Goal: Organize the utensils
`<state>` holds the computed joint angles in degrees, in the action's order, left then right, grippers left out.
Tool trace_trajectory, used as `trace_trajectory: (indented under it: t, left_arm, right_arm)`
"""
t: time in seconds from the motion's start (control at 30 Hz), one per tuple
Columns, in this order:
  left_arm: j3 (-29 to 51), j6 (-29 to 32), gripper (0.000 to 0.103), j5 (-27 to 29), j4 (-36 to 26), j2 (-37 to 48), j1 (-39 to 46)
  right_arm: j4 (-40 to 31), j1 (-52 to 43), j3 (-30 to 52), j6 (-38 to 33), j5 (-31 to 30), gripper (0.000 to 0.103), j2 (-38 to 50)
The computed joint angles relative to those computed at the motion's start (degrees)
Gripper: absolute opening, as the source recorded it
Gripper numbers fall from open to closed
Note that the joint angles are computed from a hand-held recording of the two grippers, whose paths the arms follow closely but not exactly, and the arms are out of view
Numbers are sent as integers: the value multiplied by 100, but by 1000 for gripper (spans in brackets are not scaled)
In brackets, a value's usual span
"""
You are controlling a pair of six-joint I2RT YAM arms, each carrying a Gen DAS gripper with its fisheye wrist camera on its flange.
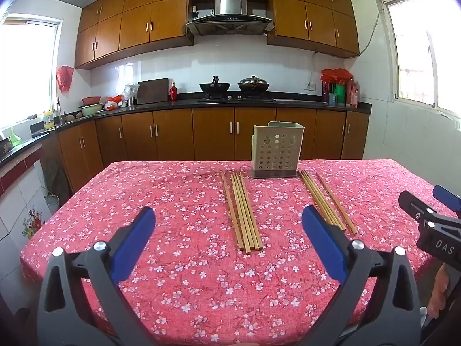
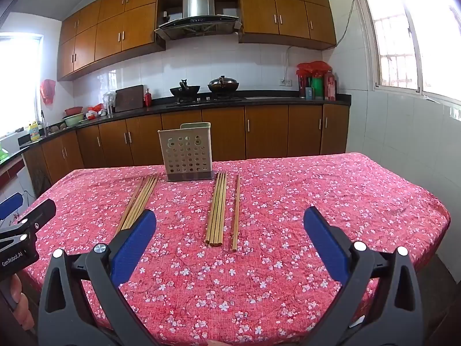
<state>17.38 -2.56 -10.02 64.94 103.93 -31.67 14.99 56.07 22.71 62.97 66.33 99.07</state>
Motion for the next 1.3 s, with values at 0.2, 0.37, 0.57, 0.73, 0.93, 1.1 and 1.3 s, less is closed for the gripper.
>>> trace_trajectory:
  t: [0.2, 0.37, 0.57, 0.73, 0.93, 1.1, 1.3]
  left_arm:
    - [-3, 5, 99, -18, 11, 4, -6]
    - [-5, -9, 99, -8, -13, -9, -6]
    - [19, -40, 99, -62, -97, -51, -70]
    - [21, -52, 99, -71, -104, -51, -78]
    - [12, -100, 99, -196, -192, -127, -211]
    - [55, -65, 99, -53, -47, 46, -67]
    - [65, -58, 99, -30, 27, 141, -56]
  right_arm:
    - [-38, 14, 7, 35, 14, 101, -8]
    - [-96, 25, 29, 61, 3, 101, -16]
    - [-14, 5, 11, 23, 0, 101, 14]
    - [0, 3, 7, 12, -6, 101, 17]
    - [-2, -3, 5, 18, -13, 101, 16]
    - [-3, -4, 8, 18, -18, 101, 21]
    - [-27, 0, 20, 41, -27, 101, 26]
